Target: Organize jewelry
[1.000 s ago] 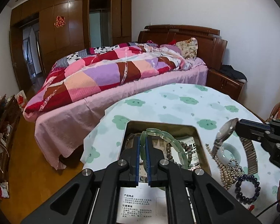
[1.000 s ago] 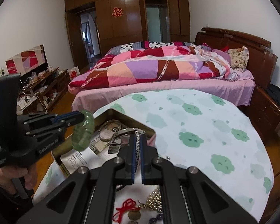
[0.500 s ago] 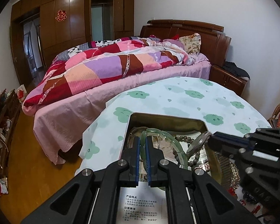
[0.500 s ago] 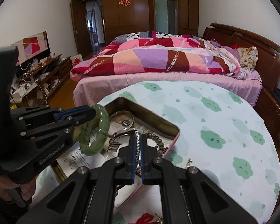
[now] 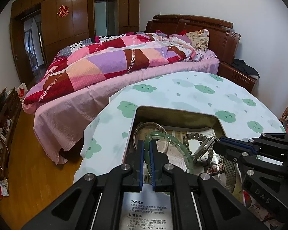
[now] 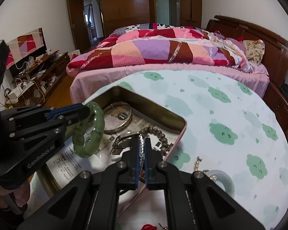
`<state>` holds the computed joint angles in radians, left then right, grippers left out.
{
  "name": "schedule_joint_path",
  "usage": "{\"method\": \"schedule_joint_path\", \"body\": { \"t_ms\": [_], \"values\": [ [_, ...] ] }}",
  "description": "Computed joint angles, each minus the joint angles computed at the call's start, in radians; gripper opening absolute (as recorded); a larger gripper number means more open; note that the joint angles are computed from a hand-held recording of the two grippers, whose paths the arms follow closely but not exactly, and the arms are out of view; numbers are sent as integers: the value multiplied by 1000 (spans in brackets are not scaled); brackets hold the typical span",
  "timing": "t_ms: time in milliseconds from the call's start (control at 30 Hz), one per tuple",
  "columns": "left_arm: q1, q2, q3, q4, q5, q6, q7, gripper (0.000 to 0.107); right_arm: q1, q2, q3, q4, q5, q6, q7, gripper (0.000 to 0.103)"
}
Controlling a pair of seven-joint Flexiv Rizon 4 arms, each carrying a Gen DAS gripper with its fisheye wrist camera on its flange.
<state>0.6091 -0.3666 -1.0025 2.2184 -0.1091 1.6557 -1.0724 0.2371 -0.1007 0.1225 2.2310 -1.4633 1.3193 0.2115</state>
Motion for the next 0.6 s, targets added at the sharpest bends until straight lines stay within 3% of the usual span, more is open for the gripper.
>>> {"method": "schedule_joint_path", "body": {
  "t_ms": [333,600],
  "values": [
    [-50,2,58,-10,-44,-23,33,5,3,-9,-1,8,33,2,-16,6],
    [-56,8,60,-5,-74,-28,56,5,1,-12,-7,9,18,11,3,6]
  ]
}}
